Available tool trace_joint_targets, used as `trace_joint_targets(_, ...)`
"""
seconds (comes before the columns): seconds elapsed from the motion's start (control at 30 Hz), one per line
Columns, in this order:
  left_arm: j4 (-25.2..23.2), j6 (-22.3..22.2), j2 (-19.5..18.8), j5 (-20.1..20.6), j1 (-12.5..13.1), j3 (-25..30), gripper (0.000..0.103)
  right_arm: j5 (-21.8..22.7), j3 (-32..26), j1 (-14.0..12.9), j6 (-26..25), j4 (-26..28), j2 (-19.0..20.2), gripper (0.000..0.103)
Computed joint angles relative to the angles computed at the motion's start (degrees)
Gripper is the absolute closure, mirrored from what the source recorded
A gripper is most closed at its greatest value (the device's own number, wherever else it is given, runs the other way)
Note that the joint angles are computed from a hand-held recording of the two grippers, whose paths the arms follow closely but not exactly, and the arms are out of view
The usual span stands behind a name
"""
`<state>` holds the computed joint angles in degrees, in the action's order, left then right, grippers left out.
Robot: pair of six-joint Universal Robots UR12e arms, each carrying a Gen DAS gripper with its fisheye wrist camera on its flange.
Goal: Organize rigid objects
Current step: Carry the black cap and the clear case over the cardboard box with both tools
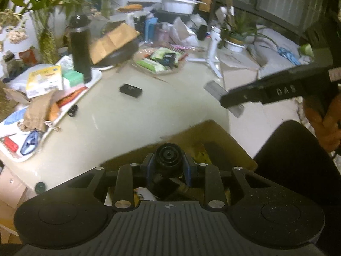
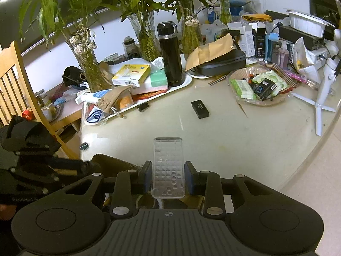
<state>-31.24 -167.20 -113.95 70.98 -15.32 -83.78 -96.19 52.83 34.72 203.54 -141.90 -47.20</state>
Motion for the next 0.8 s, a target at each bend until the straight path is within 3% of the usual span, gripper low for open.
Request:
trace_joint_targets(0.17, -0.9, 2.4, -0.3, -2.7, -0.3, -0.1, 0.074, 0.1, 0.4, 0.1, 0.1, -0.1, -0.2, 0.068)
trace_joint_targets(0.3, 2.0, 2.0, 0.0, -2.8, -0.3, -1.2, 0.049, 0.0, 1.0, 0.2, 0.3, 0.0, -0.6, 0.068)
trace_joint_targets(0.33, 3.0, 1.1, 0.2, -2.6, -0.2, -1.6, 0.048, 0.0, 1.3, 0.2, 0.4, 0.0, -0.7, 0.068)
trace_joint_targets(0.57, 4.8, -3.5, 0.9, 3.8, -0.4, -2.4, 0.048, 0.4, 2.7, 0.2, 1.4, 0.1, -1.4, 0.068)
trace_joint_targets(0.8, 5.4, -4.7, 1.5, 9.9, -1.0, -3.4, 0.048, 1.0, 2.8, 0.4, 1.8, 1.2, -1.3, 0.068)
